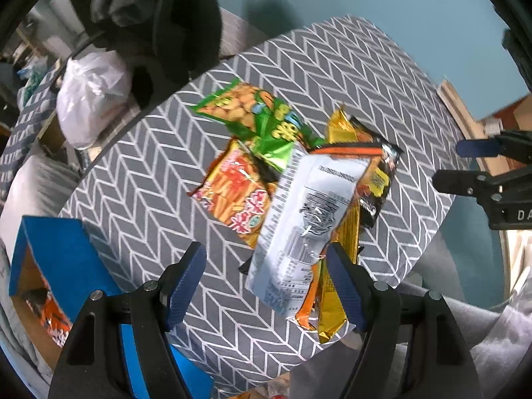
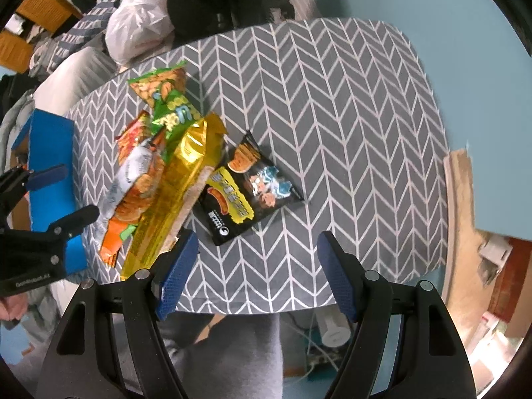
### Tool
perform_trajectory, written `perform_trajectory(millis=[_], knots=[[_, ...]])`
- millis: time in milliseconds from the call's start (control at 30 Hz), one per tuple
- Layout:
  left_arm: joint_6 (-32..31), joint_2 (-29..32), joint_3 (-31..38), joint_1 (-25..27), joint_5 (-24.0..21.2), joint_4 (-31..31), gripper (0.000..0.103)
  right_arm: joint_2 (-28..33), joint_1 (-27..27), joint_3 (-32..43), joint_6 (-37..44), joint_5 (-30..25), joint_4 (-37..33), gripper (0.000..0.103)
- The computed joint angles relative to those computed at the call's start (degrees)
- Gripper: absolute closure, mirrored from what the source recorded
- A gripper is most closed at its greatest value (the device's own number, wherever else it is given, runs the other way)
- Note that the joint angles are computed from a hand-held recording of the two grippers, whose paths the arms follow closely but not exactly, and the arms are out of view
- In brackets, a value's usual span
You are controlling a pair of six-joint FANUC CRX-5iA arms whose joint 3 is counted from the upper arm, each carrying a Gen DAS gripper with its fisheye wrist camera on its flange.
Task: Organize snacks
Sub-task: 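Grasp the white printed bag with the left tool while the right tool grasps the black noodle-snack bag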
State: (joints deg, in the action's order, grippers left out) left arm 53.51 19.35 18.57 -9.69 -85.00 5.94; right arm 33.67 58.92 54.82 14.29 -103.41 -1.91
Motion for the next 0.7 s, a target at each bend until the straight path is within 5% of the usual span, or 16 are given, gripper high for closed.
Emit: perform_trajectory(millis=[433, 500, 567, 700], knots=[[0.91, 1.78, -1.14, -1.92, 1.28, -0.5, 0.027, -4.18, -1.25, -11.34, -6.03, 10.57, -3.14, 0.024], [0.91, 1.86, -1.7, -1.29, 1.46, 1.13, 0.036, -4.81, -1.73, -13.13, -7.36, 12.83, -3.47, 0.024], [0.82, 2.1, -2.09, -0.45, 0.75, 3.0, 0.058, -4.85, -2.13, -13.93, -8.49, 14.11, -3.53, 0.024], [1.17, 1.58, -2.8, 0.32, 1.82, 3.37, 0.07, -4.28, -3.03, -14.66, -10.25, 15.94, -3.48, 0.024]])
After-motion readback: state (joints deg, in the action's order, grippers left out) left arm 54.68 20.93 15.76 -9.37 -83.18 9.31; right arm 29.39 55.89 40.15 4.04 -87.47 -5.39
